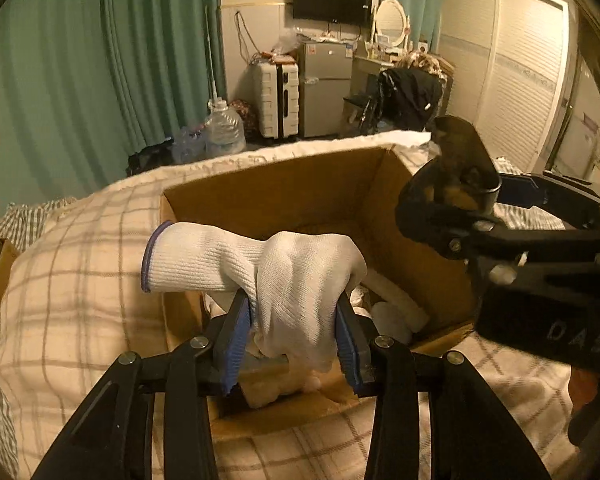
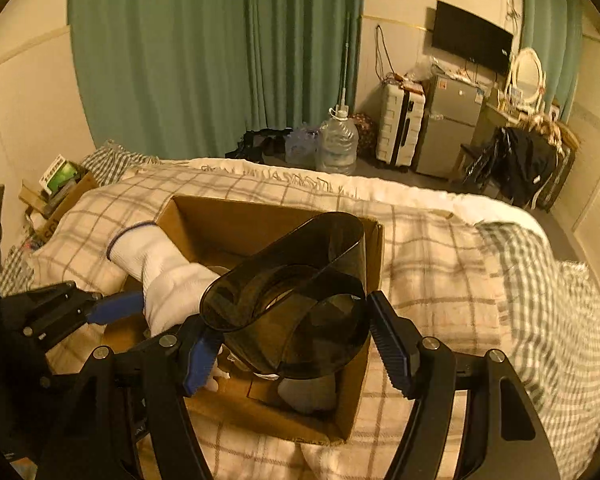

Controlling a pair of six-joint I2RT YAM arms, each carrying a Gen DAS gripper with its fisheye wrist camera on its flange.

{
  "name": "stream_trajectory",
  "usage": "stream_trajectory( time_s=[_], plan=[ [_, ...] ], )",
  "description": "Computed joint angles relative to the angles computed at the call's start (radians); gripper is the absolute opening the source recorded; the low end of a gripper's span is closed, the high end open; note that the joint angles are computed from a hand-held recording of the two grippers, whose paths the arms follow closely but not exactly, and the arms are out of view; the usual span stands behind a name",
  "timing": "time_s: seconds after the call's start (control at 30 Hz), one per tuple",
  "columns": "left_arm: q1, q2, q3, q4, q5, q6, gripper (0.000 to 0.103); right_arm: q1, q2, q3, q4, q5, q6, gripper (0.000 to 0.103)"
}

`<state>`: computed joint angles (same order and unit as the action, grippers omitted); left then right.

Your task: Organize objects

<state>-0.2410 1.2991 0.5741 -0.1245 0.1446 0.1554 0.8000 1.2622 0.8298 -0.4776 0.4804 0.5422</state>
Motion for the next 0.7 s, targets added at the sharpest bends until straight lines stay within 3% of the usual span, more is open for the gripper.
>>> stream_trajectory(
  time_s=[0.1, 0.17, 0.2, 0.23, 0.33, 0.43, 0.53, 0.63, 0.7],
  plan=[
    [0.007, 0.029, 0.016, -0.011, 0.017, -0.015, 0.049, -0.023, -0.020, -0.035, 0.052, -0.044, 0.016, 0.071],
    [0.012, 0.013, 0.013, -0.028, 0.015, -0.013, 0.064, -0.024, -0.056, -0.063, 0.075, -0.059, 0.021, 0.084],
    [0.013, -0.011, 0.004, -0.033, 0.003, -0.018, 0.081, -0.010, -0.069, -0.065, 0.063, -0.040, 0.036, 0.085],
    [0.012, -0.039, -0.009, -0.031, -0.009, -0.024, 0.090, 0.007, -0.085, -0.062, 0.041, -0.019, 0.052, 0.085],
    [0.038, -0.151, -0.038, -0.077, 0.016, -0.010, 0.091, 0.071, -0.144, -0.040, -0.058, 0.039, 0.112, 0.085],
    [0.072, -0.281, -0.056, -0.181, 0.048, -0.002, 0.092, 0.180, -0.210, -0.003, -0.226, 0.128, 0.222, 0.085],
    [0.119, -0.424, -0.050, -0.311, 0.086, 0.006, 0.092, 0.332, -0.221, 0.089, -0.480, 0.245, 0.388, 0.085],
    [0.189, -0.570, -0.015, -0.448, 0.136, 0.021, 0.099, 0.536, -0.166, 0.232, -0.796, 0.360, 0.649, 0.085],
    [0.245, -0.644, 0.025, -0.536, 0.178, 0.043, 0.101, 0.683, -0.087, 0.352, -1.039, 0.430, 0.892, 0.086]
  ],
)
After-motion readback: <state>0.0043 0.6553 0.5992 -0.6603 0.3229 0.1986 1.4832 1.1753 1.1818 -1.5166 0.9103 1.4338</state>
